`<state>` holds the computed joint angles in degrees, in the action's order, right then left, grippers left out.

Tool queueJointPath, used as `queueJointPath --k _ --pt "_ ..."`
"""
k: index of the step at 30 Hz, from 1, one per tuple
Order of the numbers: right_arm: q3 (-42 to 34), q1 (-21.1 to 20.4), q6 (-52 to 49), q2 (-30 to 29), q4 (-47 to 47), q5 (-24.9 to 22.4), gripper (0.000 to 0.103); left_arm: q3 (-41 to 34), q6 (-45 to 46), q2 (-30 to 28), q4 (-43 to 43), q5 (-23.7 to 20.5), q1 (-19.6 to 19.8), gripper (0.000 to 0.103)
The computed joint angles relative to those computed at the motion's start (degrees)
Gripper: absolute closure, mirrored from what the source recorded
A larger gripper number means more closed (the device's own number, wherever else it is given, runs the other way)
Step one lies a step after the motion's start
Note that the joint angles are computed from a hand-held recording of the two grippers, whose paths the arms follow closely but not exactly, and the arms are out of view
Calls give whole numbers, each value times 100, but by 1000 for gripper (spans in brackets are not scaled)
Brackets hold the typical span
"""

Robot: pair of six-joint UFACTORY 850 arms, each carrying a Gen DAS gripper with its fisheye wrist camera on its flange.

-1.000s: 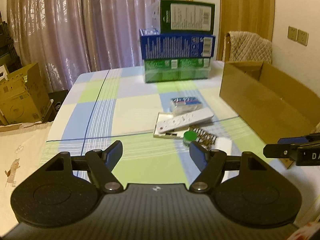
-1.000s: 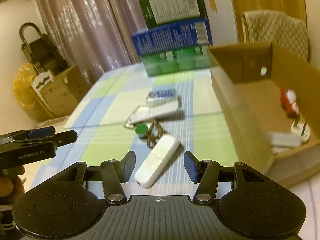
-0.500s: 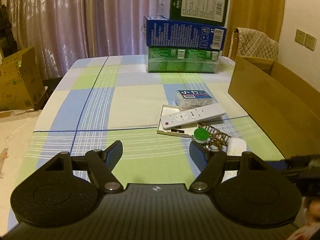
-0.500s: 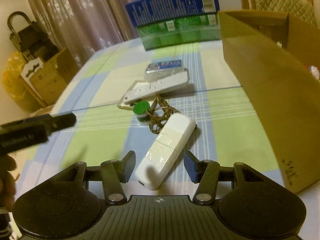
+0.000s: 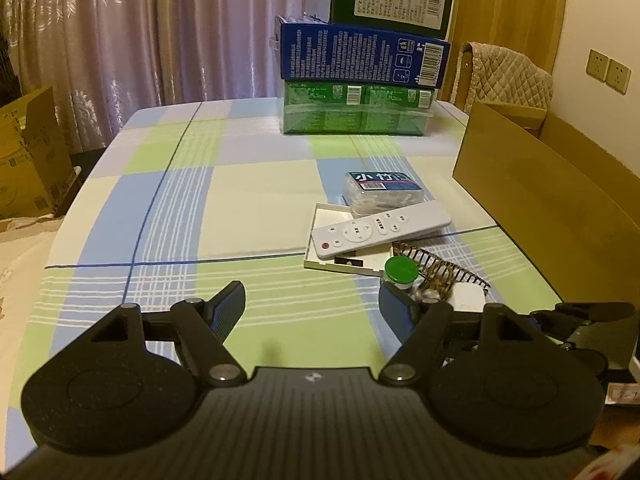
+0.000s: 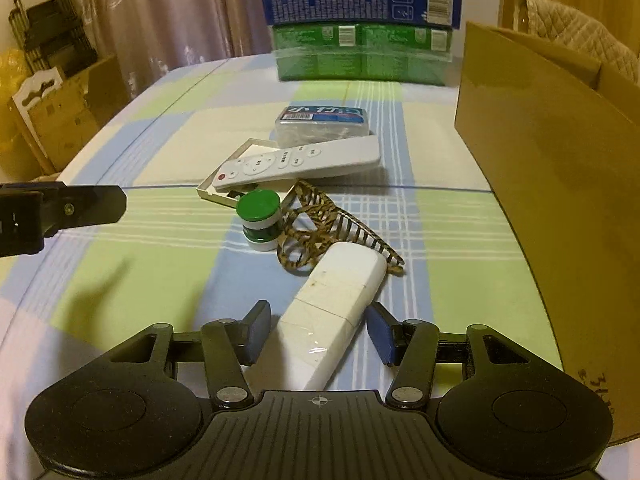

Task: Organize rigid objects
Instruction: 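Grasp the white power bank with the right gripper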

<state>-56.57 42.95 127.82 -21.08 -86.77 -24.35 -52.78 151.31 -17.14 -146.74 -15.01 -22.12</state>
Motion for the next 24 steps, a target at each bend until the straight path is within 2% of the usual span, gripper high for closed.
queueJointPath --k 7,11,15,19,21,24 --pt "336 -18 25 366 -97 180 69 -15 -368 -23 271 19 1 33" --pt "504 -2 -373 509 13 101 69 -24 -563 -44 415 62 11 33" --pt "669 -24 148 563 -449 46 65 -34 -690 -63 529 58 -14 33" --pt "663 45 222 473 -548 -74 60 -69 -732 -120 594 87 -66 33" --pt "616 163 -89 383 -487 -318 60 -87 -738 -150 620 102 -86 33" --pt "646 176 148 354 -772 -380 64 -123 -769 -198 676 139 -112 33"
